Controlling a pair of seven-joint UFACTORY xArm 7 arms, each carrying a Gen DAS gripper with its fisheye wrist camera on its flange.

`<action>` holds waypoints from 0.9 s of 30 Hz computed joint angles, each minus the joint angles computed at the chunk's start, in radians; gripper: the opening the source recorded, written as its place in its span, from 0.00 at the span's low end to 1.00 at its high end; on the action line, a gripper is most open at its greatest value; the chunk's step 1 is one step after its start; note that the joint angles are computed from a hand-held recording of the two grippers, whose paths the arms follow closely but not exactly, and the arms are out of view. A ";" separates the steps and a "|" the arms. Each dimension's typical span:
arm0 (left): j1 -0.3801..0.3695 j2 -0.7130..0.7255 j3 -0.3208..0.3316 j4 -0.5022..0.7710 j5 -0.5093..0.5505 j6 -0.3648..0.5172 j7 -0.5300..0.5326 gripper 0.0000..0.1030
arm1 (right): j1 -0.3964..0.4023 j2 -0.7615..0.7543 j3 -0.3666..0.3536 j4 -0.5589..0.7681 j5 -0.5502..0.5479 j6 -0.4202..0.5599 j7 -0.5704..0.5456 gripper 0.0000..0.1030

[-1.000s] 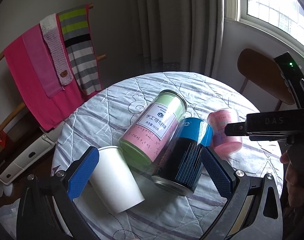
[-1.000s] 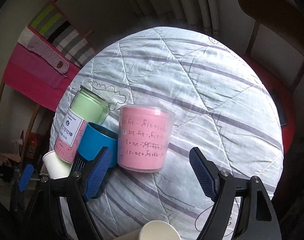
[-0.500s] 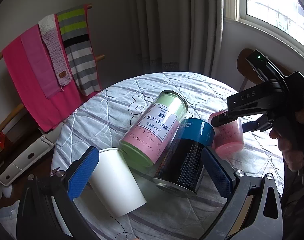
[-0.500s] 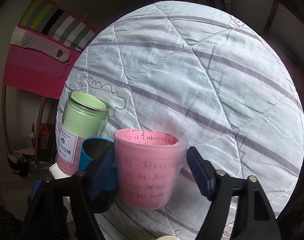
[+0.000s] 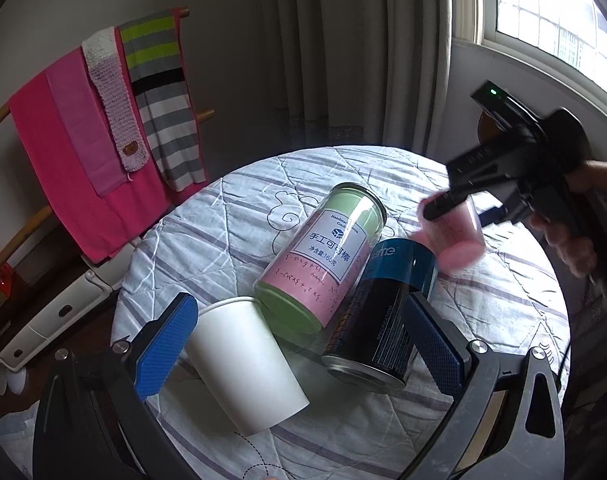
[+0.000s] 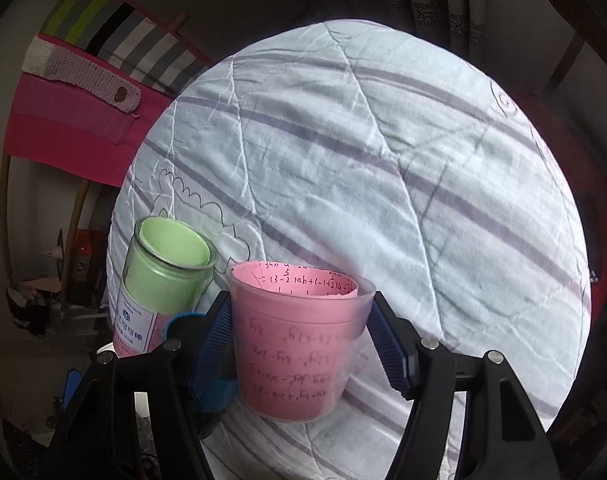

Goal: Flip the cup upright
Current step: 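Close the right gripper around the pink cup and lift it, then rotate the pink cup rim-up and set it on the table, open right gripper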

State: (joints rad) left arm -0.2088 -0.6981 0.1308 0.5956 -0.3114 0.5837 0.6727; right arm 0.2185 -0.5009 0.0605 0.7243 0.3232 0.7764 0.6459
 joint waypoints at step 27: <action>0.064 0.252 -0.209 0.490 0.169 0.528 -0.369 1.00 | -0.064 -0.105 -0.067 0.091 0.131 0.303 -0.215 0.77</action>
